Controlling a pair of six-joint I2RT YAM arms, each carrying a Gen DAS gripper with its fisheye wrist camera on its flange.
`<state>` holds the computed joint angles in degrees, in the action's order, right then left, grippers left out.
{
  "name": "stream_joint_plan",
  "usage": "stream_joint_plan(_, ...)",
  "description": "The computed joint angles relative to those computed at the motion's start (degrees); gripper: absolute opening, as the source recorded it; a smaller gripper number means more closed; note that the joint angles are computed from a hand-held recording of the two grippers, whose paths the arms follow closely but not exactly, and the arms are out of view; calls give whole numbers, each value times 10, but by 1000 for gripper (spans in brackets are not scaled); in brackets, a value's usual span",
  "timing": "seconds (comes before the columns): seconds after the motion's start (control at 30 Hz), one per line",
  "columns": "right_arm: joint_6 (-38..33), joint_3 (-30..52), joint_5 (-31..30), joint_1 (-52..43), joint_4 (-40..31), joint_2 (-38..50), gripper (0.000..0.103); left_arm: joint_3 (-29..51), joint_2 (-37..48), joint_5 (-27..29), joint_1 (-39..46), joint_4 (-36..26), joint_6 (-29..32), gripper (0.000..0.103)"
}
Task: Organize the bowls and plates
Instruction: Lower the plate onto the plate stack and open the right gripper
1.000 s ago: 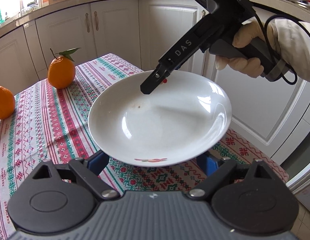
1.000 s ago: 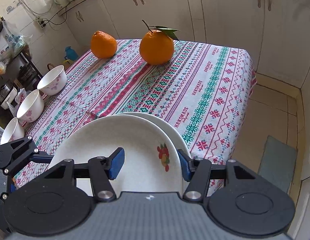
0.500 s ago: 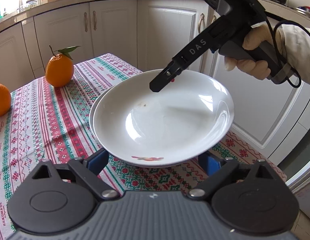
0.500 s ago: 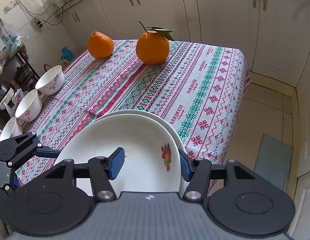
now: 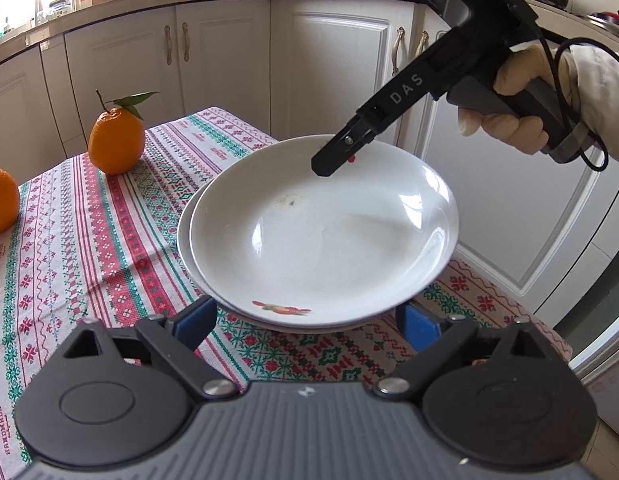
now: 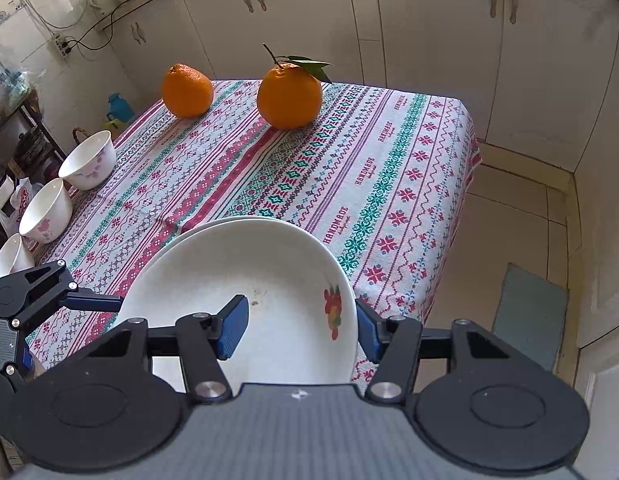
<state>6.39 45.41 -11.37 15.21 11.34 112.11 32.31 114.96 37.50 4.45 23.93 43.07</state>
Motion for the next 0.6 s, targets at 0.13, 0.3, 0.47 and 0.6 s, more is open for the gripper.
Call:
stream_joint_plan(0.13, 3, -8, 2, -1, 10, -5, 64, 2, 0, 5, 1, 0, -5, 96)
stream_joint_plan(0.3, 1, -5, 11, 5, 5, -5, 67, 0, -1, 5, 0, 2, -4, 96)
stream_joint_plan(0.47, 5, -15, 17, 18, 20, -10, 84, -4, -3, 9, 5, 4, 5, 99)
stream_joint_plan(0.6, 13, -29, 42, 42, 36, -21, 95, -12, -11, 18, 12, 5, 17, 100)
